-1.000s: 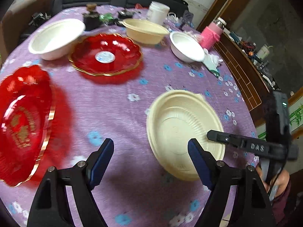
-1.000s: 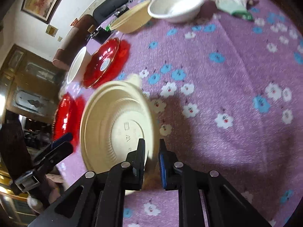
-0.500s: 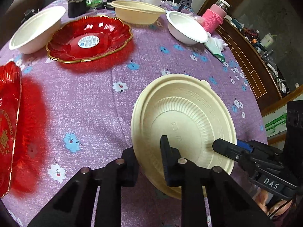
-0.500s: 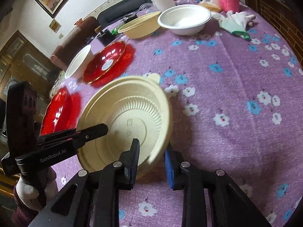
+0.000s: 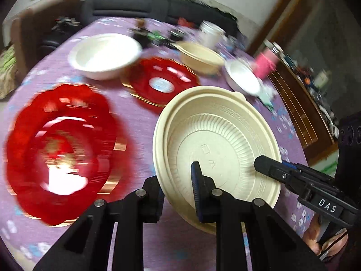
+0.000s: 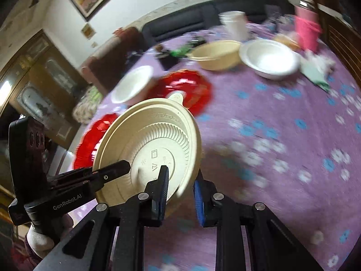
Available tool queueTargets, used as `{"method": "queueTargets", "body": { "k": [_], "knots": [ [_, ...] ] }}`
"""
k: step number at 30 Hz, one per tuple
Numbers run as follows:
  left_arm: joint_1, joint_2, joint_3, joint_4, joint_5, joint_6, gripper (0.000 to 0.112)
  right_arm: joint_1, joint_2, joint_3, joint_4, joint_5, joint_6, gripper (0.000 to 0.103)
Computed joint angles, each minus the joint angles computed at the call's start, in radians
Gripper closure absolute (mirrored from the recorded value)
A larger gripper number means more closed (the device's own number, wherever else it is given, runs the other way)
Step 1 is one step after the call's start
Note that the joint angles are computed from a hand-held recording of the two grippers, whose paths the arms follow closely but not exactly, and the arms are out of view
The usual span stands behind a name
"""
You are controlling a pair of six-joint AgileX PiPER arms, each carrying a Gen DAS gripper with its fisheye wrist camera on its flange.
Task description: Organize plates and bowls
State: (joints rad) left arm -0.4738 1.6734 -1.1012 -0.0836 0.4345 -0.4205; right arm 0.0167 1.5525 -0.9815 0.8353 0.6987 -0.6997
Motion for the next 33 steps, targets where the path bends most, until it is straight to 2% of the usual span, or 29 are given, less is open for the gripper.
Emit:
{"method": "queueTargets", "body": {
  "k": [2, 7, 10, 14, 20, 25, 28, 30, 33],
  "knots": [
    [0.066, -0.068, 0.07, 0.006, -0.018, 0.004, 0.093, 0.086, 0.026, -0.04, -0.013, -0.023, 0.046, 0.08],
    [0.246, -0.132, 0.141, -0.063, -0.008, 0.105, 0.093, 0.271, 0.138, -0.163, -0.032, -0.059, 0.134, 0.079],
    [0.337, -0.116, 0.152, -0.136, -0.006, 0.199, 0.093, 0.368, 0.23, -0.269, -0.091, -0.076, 0.218, 0.079],
    [0.426, -0.064, 0.156, -0.175, -0.006, 0.278, 0.092, 0.433, 0.345, -0.386, -0.165, -0.074, 0.317, 0.079],
    [0.458, 0.035, 0.117, -0.198, -0.011, 0.312, 0.092, 0.47, 0.464, -0.507, -0.252, -0.054, 0.432, 0.079],
    [0.458, 0.048, 0.113, -0.158, -0.044, 0.275, 0.088, 0.481, 0.503, -0.546, -0.281, -0.052, 0.458, 0.079],
    [0.462, 0.042, 0.115, -0.163, -0.05, 0.281, 0.077, 0.486, 0.524, -0.564, -0.282, -0.051, 0.46, 0.079],
    [0.46, 0.03, 0.122, -0.149, -0.053, 0.269, 0.058, 0.495, 0.516, -0.545, -0.28, -0.08, 0.45, 0.079],
    [0.456, -0.002, 0.139, -0.125, -0.06, 0.238, 0.048, 0.513, 0.499, -0.514, -0.311, -0.137, 0.448, 0.076]
  ]
}}
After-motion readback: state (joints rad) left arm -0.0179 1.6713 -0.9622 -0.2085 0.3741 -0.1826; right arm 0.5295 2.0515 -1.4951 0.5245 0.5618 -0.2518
